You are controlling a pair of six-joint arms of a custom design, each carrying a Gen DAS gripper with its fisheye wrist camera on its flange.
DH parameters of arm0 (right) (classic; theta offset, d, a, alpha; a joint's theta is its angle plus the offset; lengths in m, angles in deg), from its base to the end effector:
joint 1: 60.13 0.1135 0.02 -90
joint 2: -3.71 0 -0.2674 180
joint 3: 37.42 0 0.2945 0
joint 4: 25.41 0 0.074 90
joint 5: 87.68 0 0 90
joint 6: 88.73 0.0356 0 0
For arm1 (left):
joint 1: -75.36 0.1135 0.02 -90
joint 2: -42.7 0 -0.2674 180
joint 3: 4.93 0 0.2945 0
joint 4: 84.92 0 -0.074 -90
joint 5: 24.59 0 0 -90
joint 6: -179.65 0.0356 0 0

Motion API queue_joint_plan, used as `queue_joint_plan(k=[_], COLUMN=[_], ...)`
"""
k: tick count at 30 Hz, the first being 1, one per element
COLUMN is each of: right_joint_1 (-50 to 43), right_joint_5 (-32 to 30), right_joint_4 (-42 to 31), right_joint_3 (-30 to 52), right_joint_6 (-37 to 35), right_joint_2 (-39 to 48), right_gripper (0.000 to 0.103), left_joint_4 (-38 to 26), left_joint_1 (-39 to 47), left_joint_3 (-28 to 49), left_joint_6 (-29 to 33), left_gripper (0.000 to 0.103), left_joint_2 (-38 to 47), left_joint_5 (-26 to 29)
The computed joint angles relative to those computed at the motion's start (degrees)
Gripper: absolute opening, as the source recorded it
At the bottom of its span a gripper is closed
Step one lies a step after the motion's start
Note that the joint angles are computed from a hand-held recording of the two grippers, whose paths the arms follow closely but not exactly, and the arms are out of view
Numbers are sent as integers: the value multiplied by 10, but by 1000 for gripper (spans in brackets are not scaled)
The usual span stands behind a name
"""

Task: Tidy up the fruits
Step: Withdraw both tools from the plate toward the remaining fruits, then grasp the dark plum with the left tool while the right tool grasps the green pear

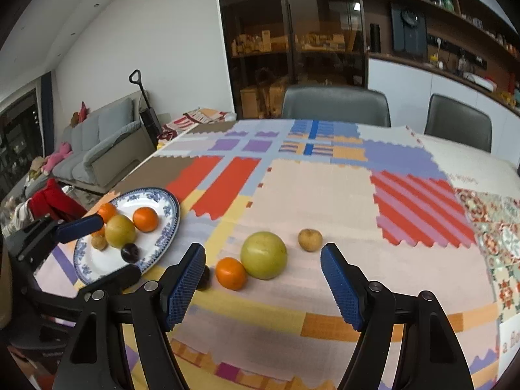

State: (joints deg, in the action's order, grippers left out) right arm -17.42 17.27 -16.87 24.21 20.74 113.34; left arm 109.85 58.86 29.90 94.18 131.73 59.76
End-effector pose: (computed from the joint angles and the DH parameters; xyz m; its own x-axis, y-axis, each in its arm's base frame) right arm 0.2932 0.2582 0.0776 -0.6099 -0.1248 -0.7826 -0.3242 0.9404 0.1028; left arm 0.2620 -0.0740 0.0725 -0.5905 0.2569 -0.7650 0.2572 0.9585 0.1233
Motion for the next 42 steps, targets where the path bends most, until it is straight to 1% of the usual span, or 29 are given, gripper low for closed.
queue_joint_plan(k=[5, 9, 11, 14, 16, 18, 21, 22, 25, 26, 27, 29, 31, 34, 36, 39, 42], right_joint_1=[-24, -39, -48, -51, -52, -56, -59, -60, -64, -65, -66, -67, -67, -67, -67, -67, -65], right_joint_5=[-32, -60, -76, -84, -85, -99, -113, -117, -135, -137, -139, -142, -142, -142, -144, -149, -144], right_joint_4=[0, -4, -5, -6, -9, -12, -18, -23, -34, -36, -37, -41, -45, -62, -71, -81, -88], right_joint_3=[30, 54, 65, 79, 88, 100, 114, 121, 136, 138, 140, 143, 149, 166, 175, 186, 190], right_joint_6=[-2, 8, 15, 19, 21, 24, 27, 29, 35, 37, 37, 41, 42, 46, 45, 45, 47], right_joint_2=[44, 74, 87, 101, 108, 119, 131, 137, 149, 151, 153, 156, 160, 170, 176, 184, 184], right_gripper=[74, 74, 74, 74, 72, 70, 68, 66, 61, 61, 61, 61, 61, 61, 61, 53, 51], left_joint_4=[6, 15, 17, 21, 20, 8, -14, -21, -49, -55, -61, -58, -37, -27, -18, -11, -15], left_joint_1=[2, 1, 1, -1, -3, -2, 2, 4, 11, 13, 15, 21, 24, 35, 37, 39, 48], left_joint_3=[39, 66, 76, 86, 92, 101, 118, 123, 143, 148, 152, 147, 129, 110, 98, 90, 90], left_joint_6=[1, -1, -1, 2, 4, 8, 10, 12, 14, 14, 13, 8, -10, -24, -28, -24, -31], left_gripper=[75, 75, 75, 75, 73, 66, 58, 56, 46, 39, 33, 30, 30, 30, 30, 30, 30], left_joint_2=[70, 119, 136, 157, 164, 170, 180, 184, 195, 199, 201, 197, 180, 151, 132, 115, 110], left_joint_5=[22, 25, 32, 35, 38, 46, 61, 66, 90, 95, 100, 115, 105, 106, 91, 68, 74])
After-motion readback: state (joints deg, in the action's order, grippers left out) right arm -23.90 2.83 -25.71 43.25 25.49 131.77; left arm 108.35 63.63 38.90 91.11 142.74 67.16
